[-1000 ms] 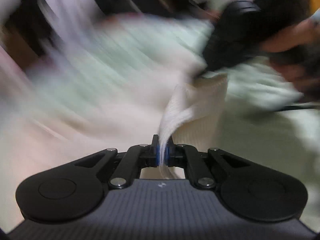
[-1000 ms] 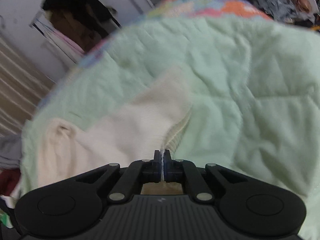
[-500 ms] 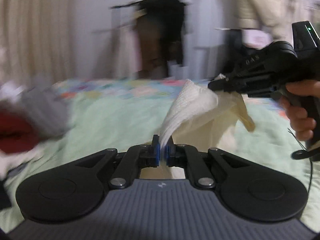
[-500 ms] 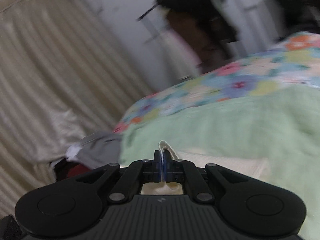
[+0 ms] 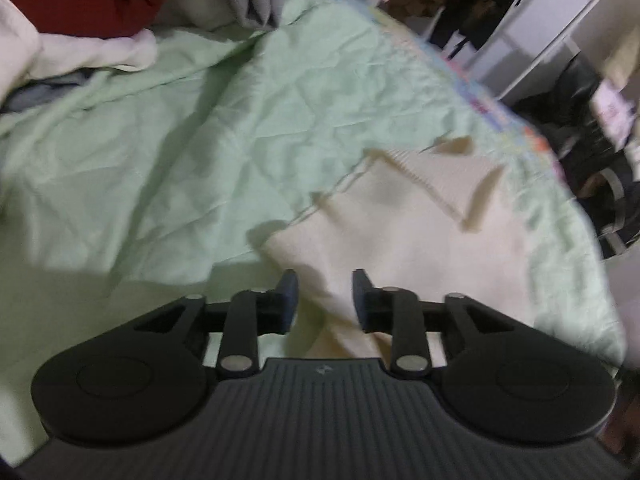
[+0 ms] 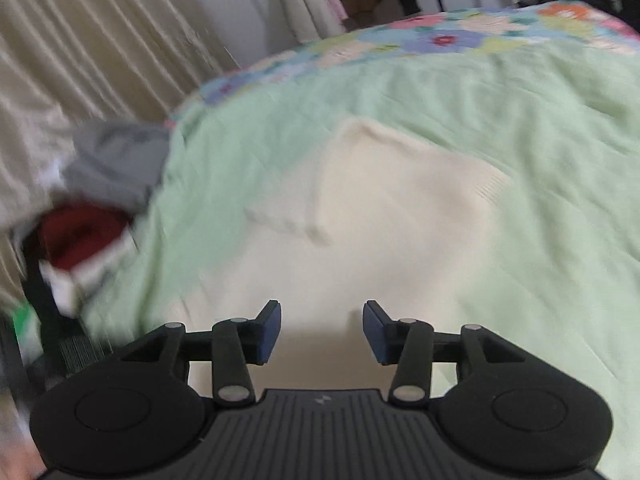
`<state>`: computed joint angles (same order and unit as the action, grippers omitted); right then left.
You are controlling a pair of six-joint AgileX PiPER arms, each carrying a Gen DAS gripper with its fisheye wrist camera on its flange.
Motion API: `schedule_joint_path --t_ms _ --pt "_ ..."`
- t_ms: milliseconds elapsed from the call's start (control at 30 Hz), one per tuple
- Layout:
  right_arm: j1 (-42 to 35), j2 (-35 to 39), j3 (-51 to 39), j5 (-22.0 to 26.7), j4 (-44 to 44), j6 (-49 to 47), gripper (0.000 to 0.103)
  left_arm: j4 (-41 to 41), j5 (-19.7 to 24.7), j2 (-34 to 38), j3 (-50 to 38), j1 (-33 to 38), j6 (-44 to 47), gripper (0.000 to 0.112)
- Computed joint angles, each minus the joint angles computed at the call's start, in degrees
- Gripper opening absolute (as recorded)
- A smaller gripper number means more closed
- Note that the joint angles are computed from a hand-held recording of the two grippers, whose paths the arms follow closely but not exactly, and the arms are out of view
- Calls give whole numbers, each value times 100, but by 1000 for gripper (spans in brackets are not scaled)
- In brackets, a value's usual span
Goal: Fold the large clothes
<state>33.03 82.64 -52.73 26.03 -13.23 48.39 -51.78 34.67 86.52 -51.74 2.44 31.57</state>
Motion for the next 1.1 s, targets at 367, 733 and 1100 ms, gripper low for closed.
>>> schedule_joint_path --t_ms 367,733,1100 --pt "1392 205 83 654 -1377 532 54 543 382 1132 -916 -90 -750 91" --pt "2379 51 -572 2657 -2422 2177 7 494 -390 735 -586 -829 128 7" --pt "990 -2099 1229 1197 53 1295 47 1367 1228 977 -1225 -506 56 46"
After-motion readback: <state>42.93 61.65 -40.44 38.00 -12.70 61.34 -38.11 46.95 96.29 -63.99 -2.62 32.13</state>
